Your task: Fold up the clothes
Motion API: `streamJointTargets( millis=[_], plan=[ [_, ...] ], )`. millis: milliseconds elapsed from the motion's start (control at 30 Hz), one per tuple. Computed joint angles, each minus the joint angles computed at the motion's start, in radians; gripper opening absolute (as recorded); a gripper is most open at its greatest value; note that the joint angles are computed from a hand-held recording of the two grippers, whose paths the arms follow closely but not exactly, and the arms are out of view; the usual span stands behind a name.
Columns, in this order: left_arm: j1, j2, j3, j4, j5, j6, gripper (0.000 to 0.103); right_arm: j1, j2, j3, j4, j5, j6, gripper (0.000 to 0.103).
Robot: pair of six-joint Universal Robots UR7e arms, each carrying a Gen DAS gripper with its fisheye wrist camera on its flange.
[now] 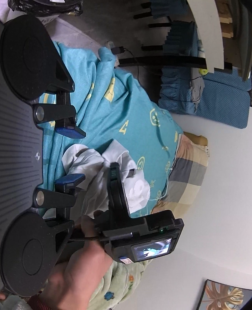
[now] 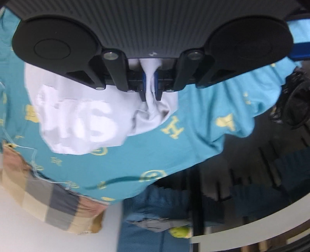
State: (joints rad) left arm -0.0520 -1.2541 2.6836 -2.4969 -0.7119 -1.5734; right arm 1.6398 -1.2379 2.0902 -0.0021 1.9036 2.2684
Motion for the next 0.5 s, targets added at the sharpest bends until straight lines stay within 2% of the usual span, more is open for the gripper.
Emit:
streamJointTargets(
  millis=[133, 233, 400, 500],
  plan=[
    [0.005, 0.024, 0.01, -0.07, 0.004, 0.035, 0.043, -0.046, -0.167, 0.051, 0.001, -0.096, 0.044, 0.009],
    [0.001, 0.048, 0.008, -0.108, 0.008, 0.072, 0.043, -0.125, -0.338, 0.082, 0.02, -0.194, 0.078, 0.009],
    [-0.007, 0.101, 0.006, -0.206, 0.025, 0.149, 0.043, -0.355, -0.578, 0.113, 0.076, -0.321, 0.201, 0.009],
    [-0.009, 0.133, 0.003, -0.263, 0.029, 0.193, 0.043, -0.532, -0.623, 0.092, 0.151, -0.363, 0.313, 0.009]
  ],
)
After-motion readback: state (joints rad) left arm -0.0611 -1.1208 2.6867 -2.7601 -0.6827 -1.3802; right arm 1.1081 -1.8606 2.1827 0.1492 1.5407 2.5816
